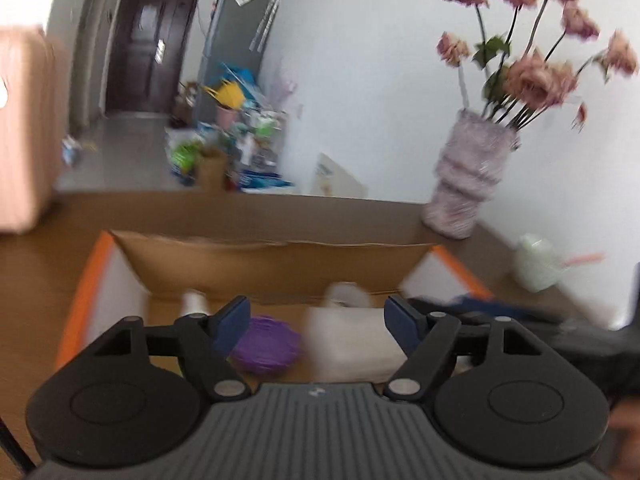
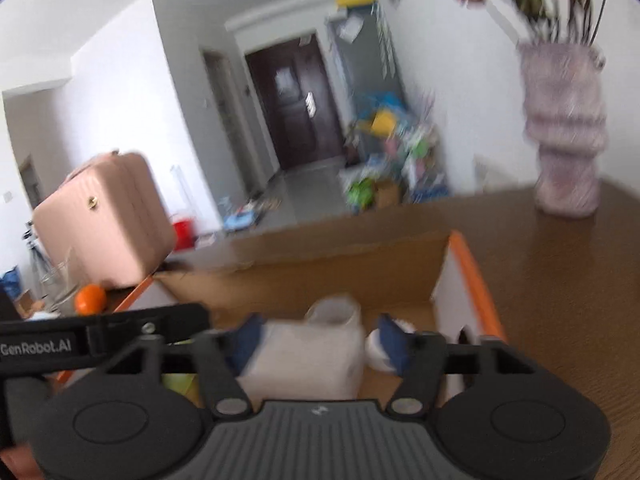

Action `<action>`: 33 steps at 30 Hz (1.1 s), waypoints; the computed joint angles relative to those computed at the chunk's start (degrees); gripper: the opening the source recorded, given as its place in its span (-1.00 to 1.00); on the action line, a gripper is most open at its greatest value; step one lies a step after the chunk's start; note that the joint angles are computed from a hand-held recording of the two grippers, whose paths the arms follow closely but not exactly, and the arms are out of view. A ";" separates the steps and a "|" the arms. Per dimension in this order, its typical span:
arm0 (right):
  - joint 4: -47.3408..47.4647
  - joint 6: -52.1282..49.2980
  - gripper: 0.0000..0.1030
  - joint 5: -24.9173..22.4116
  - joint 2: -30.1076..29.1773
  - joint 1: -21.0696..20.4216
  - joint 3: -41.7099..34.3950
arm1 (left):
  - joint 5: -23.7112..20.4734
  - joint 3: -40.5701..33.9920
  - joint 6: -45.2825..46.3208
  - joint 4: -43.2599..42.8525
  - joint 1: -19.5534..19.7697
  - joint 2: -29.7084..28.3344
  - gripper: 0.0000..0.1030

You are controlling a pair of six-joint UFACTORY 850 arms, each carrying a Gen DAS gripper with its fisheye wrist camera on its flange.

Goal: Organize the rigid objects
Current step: 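Carry the white bottle into the cardboard box and open both grippers, then lift both open grippers out of the box back over the table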

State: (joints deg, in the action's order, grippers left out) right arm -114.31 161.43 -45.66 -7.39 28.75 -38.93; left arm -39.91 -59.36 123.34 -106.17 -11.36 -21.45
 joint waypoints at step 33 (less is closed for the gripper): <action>37.71 -27.16 1.00 -37.05 8.58 37.78 0.78 | -10.20 26.82 6.81 6.03 24.84 31.72 1.00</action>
